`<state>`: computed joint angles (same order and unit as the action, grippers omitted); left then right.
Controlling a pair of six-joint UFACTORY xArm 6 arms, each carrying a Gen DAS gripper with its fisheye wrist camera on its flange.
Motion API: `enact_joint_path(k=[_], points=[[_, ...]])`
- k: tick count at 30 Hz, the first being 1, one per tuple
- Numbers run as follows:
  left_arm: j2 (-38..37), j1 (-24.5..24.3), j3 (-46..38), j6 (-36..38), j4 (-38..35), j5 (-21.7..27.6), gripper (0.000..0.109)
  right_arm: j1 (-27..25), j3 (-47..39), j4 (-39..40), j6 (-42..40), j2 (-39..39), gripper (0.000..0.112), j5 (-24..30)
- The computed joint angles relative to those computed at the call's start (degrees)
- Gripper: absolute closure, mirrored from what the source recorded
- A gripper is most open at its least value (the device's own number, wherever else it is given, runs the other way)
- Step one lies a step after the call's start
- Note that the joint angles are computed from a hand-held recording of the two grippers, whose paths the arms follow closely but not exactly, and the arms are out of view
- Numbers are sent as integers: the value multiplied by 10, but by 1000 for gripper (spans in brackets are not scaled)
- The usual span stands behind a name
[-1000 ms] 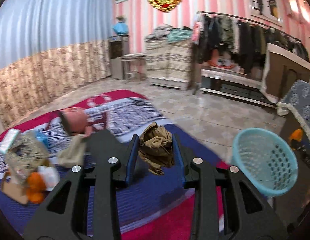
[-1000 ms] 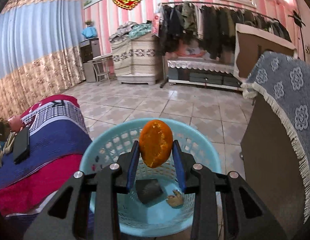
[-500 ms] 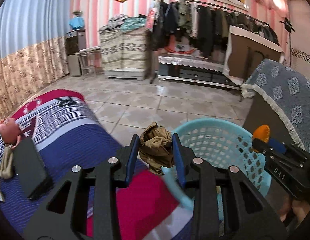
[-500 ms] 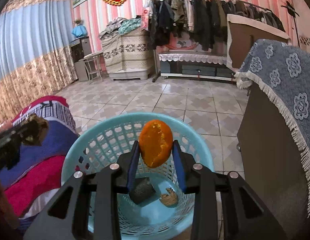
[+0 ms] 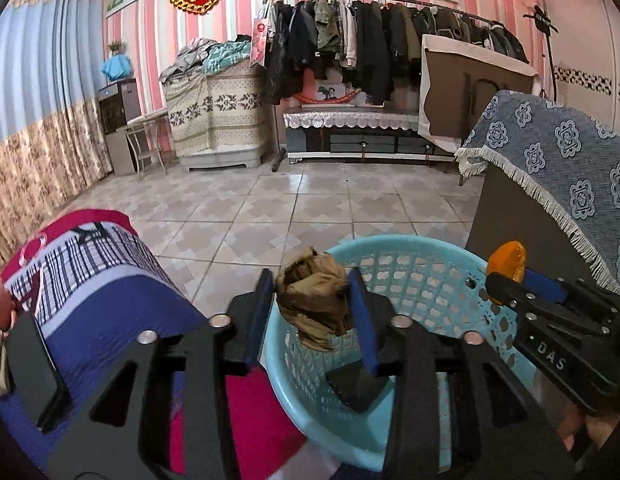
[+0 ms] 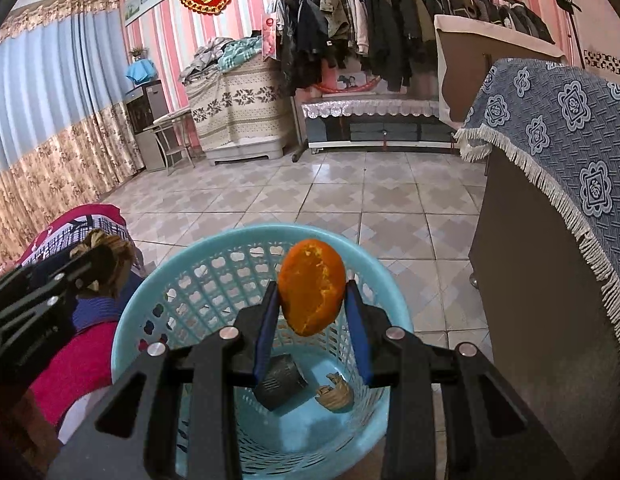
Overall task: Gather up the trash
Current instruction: 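Carry the cloth scrap and orange peel over the blue basket, then open both tools to drop the items into the basket, then move both tools back over the bed toward the orange items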
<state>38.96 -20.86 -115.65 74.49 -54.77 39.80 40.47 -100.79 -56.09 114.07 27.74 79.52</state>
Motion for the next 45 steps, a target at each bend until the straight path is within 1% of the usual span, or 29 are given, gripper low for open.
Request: enact_joint_path(k=[1,2,3,5,7,10,12,16,19,24,26,27,28,30,33,36,41,45], points=[[4,-1,-6,-7,4,-10,51,0,0,0,-1,0,79,0],[8,0,-11,-13,3,-15,41,0,0,0,0,0,79,-1],[11,2,-18,-21,2,-18,37,-1,2,0,-1,-1,79,-3],[22,7,-35,-43,13,-18,25,-2,2,2,-4,1,79,-6],[34,12,-53,-67,31,-28,18,-4,1,4,-6,3,79,-9],[54,24,-83,-101,53,-35,12,-6,-8,7,-14,11,79,-13],[69,35,-106,-129,74,-30,12,-6,-22,8,-26,21,79,-13],[76,50,-113,-142,95,-40,11,-7,-49,11,-45,41,78,-15],[74,67,-109,-141,93,-30,11,-10,-67,13,-52,53,77,-19],[71,83,-106,-152,95,-36,11,-14,-113,15,-77,84,76,-20],[73,92,-114,-164,96,-28,11,-16,-120,15,-78,90,68,-25],[75,97,-120,-167,97,-24,11,-15,-122,13,-77,92,55,-23],[72,99,-116,-165,94,-27,11,-12,-128,8,-75,95,44,-14],[66,104,-109,-154,88,-41,11,-6,-138,-4,-76,100,40,2],[52,114,-87,-123,78,-63,11,0,-157,-12,-81,110,28,20],[46,128,-80,-109,76,-63,11,1,-171,-11,-96,117,25,22],[52,159,-93,-111,80,-69,11,8,-239,-14,-139,158,22,37],[64,189,-112,-135,97,-53,11,18,-338,-21,-200,218,21,50]])
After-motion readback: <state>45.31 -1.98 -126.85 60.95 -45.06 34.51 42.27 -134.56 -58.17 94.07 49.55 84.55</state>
